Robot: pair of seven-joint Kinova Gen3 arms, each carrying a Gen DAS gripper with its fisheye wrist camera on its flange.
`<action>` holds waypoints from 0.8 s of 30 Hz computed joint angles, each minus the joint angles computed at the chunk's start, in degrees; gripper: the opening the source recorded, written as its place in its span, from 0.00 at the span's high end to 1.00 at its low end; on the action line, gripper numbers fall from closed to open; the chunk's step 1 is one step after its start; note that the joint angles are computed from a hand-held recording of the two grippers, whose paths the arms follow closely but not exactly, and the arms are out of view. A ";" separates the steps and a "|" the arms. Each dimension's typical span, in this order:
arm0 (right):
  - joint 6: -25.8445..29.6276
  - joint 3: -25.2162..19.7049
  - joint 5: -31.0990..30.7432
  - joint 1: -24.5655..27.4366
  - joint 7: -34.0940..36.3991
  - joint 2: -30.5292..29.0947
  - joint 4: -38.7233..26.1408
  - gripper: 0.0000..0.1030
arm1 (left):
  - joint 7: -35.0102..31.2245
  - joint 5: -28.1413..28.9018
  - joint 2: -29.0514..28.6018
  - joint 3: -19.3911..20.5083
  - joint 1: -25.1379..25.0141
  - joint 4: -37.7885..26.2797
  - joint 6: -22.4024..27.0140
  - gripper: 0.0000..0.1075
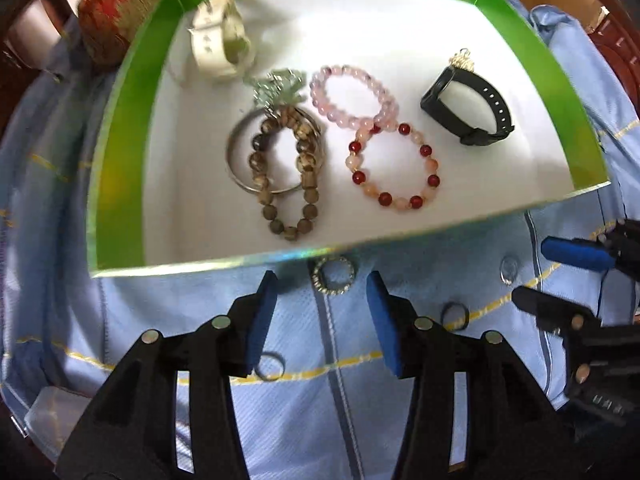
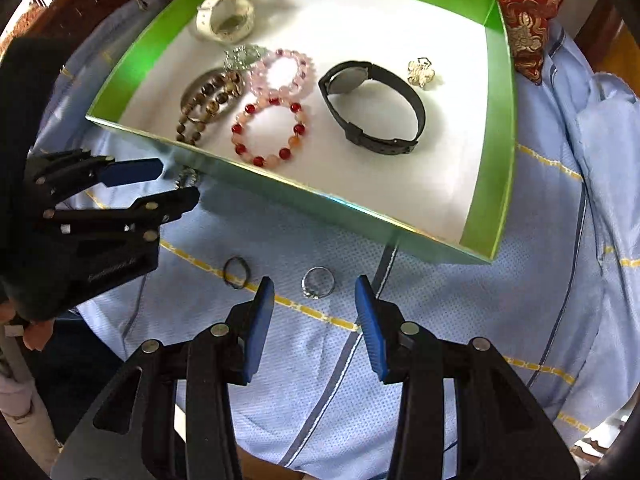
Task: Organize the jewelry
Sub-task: 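Move both tools back over the rings on the cloth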
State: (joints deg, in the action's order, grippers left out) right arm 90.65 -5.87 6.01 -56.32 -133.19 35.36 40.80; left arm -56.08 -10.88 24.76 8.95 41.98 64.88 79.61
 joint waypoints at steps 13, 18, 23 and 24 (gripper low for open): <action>2.62 1.42 2.55 -2.76 1.07 3.77 -2.39 0.59 | 0.69 0.40 -1.59 -0.12 -0.88 2.78 -2.17 0.80; 1.38 1.59 2.92 -3.26 0.08 3.20 -1.51 0.59 | 0.35 0.23 -1.99 0.47 -1.07 3.63 -2.79 0.80; -3.48 0.09 2.16 -3.03 1.06 1.26 -0.02 0.59 | 0.13 1.69 -1.76 1.24 -0.66 3.39 -0.56 0.80; -3.34 -0.12 2.05 -3.23 1.78 1.69 -0.78 0.59 | 0.15 2.49 -2.16 1.34 -0.97 3.85 -0.47 0.80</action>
State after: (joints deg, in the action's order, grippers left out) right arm 87.32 -5.99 8.06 -59.55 -131.40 37.05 40.02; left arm -55.92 -8.39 22.60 10.29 41.01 68.73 79.14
